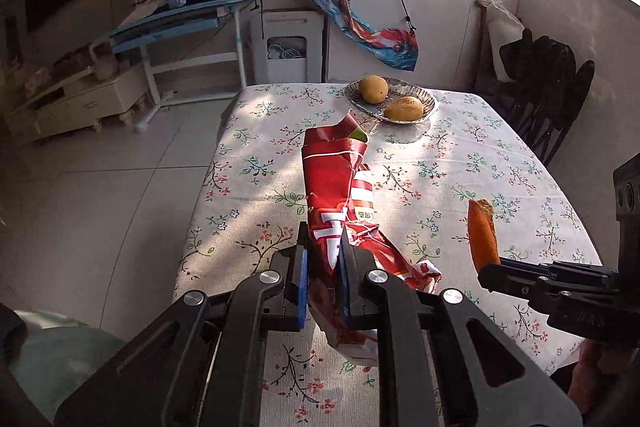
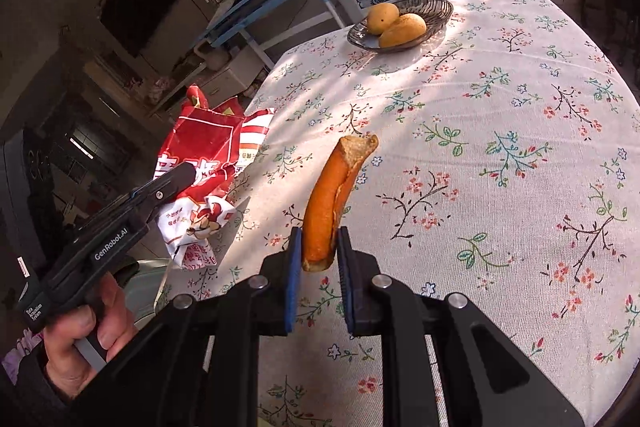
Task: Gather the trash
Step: 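Carry the orange peel into the yellow bucket and open the right gripper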
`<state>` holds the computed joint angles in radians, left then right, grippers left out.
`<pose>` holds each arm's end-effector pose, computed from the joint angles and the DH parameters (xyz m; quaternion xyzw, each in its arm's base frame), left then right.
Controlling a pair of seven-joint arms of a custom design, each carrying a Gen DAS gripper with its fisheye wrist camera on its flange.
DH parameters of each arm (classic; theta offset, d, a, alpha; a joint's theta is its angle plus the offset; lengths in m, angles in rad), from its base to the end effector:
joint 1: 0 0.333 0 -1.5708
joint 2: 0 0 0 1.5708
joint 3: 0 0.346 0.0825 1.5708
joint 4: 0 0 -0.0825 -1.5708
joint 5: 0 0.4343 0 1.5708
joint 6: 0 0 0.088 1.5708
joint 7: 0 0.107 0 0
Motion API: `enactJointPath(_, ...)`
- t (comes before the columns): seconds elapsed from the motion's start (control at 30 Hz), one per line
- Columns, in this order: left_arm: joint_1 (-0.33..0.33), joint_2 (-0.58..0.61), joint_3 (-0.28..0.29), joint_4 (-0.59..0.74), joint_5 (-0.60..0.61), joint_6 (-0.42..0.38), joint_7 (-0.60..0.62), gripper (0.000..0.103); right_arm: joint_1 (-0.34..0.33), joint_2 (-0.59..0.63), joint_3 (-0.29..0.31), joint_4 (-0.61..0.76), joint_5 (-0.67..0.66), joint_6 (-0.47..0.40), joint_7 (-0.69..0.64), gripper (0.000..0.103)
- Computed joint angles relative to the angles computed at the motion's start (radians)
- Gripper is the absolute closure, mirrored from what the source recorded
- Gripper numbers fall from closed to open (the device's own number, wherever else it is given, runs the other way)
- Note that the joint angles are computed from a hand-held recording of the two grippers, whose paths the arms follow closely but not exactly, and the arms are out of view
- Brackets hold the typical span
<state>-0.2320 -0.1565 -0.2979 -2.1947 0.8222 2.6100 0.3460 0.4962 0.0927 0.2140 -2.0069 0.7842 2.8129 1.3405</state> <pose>0.4915 -0.3135 0.5122 -0.6733 0.6230 -0.2762 0.2869 0.5251 0.4013 0.4871 -0.7278 0.5519 0.0478 0.4042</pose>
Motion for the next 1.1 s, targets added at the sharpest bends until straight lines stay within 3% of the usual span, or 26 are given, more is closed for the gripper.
enactJointPath(0.37, -0.004, -0.143, -0.052, -0.111, 0.020, -0.055, -0.058, 0.091, 0.056, -0.097, 0.010, -0.123, 0.066, 0.054, -0.070, 0.085)
enactJointPath(0.93, -0.005, -0.266, -0.092, -0.196, 0.007, -0.068, -0.095, 0.091, 0.128, -0.167, -0.005, -0.193, 0.292, 0.118, -0.257, 0.085)
enactJointPath(1.1, -0.005, -0.290, -0.102, -0.213, -0.004, -0.072, -0.097, 0.091, 0.140, -0.184, -0.004, -0.214, 0.275, 0.103, -0.250, 0.085)
